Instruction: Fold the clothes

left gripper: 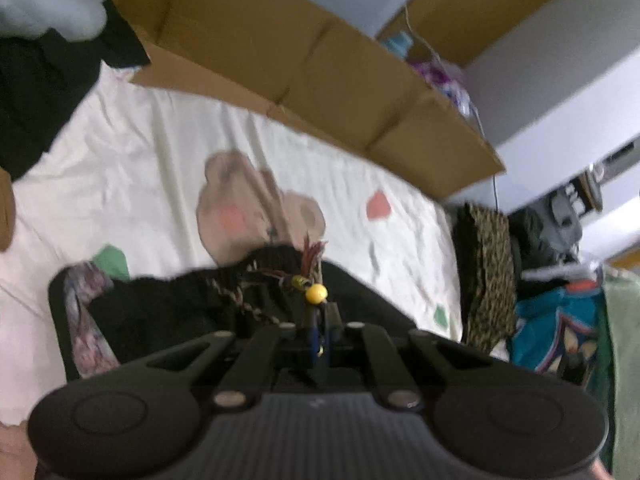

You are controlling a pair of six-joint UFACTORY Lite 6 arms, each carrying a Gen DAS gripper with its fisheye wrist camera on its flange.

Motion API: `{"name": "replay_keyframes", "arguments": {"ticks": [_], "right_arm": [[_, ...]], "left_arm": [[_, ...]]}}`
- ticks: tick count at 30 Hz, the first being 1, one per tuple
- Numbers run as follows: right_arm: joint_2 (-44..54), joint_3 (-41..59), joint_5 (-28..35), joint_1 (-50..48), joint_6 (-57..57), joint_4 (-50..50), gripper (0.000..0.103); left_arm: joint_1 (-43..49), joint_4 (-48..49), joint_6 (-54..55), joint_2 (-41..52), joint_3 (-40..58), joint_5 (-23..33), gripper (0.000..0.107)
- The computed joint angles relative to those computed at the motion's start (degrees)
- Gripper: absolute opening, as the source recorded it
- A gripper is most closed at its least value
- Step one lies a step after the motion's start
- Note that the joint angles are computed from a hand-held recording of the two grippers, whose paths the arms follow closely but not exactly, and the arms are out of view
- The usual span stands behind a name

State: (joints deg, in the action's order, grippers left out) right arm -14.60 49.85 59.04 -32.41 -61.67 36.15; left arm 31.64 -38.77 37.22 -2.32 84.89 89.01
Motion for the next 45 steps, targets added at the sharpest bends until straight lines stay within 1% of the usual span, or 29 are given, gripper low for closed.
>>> {"name": "replay_keyframes", "arguments": {"ticks": [7,9,10,11,12,15,19,23,25,27,28,30,33,36,42,44,45], "right_arm": [[-0.38,-0.18,0.01,0.17,0.13,0.34,0.049],[-0.38,-0.32,-0.16,0.17,0.08,0.28,0.049],[-0.34,-0.38,-0.31,0.20,0.10,0.23,0.049],[-0.29,-0.45,-0.46,0.23,0.13,0.18,0.049],[-0.19,-0.41,-0.50,0.24,0.26,0.21,0.049],[-0.17,-0.51,-0.69,0.54,0.31,0.33,0.049],[0.04,-0.58,-1.13,0.92,0.00,0.74,0.049],[0.63,-0.57,-2.33,1.81,-0.07,1.08,0.049],[2.14,0.85,-1.62,2.12,1.93,1.45,0.049],[4.26,3.20,-0.61,2.61,5.61,2.15,0.049],[4.95,4.15,-1.00,3.44,6.75,2.65,0.049],[6.51,5.69,-1.64,4.85,7.87,3.85,0.049],[8.57,7.30,-5.29,7.81,11.59,4.34,0.049],[9.92,7.59,-10.05,11.12,14.97,1.97,0.049],[12.29,6.81,-17.99,14.70,17.43,0.31,0.049],[13.62,7.11,-18.45,16.18,18.37,-2.22,0.049],[14.88,7.90,-17.48,16.70,17.89,-3.18,0.049]], "left_arm": [[-2.82,3.03,1.97,-5.76,-13.10,1.37,0.007],[-3.44,4.24,2.40,-7.36,-16.16,1.88,0.013],[-3.62,4.84,2.69,-7.98,-17.01,1.95,0.016],[-3.77,5.41,2.96,-8.52,-17.67,2.00,0.022],[-3.83,5.87,3.38,-8.86,-18.15,2.22,0.025],[-3.77,6.46,4.47,-9.55,-18.98,2.59,0.025],[-4.26,6.20,4.23,-8.32,-17.32,-0.06,0.025],[-6.03,5.48,3.66,-4.84,-14.11,-5.54,0.035],[-7.34,4.97,3.38,-2.89,-12.70,-8.83,0.038],[-8.69,4.39,3.52,-1.03,-11.67,-11.98,0.044],[-9.63,4.07,3.28,0.09,-11.16,-13.87,0.046],[-11.99,3.63,3.25,1.59,-10.90,-18.28,0.053],[-17.00,4.54,3.06,3.37,-11.63,-25.08,0.053],[-21.34,4.82,2.53,6.69,-10.84,-29.06,0.053],[-25.20,3.52,1.92,13.10,-6.62,-36.04,0.054],[-25.35,0.16,3.83,15.25,-5.64,-38.08,0.055],[-26.41,0.71,3.69,16.76,-4.62,-39.36,0.055]]}}
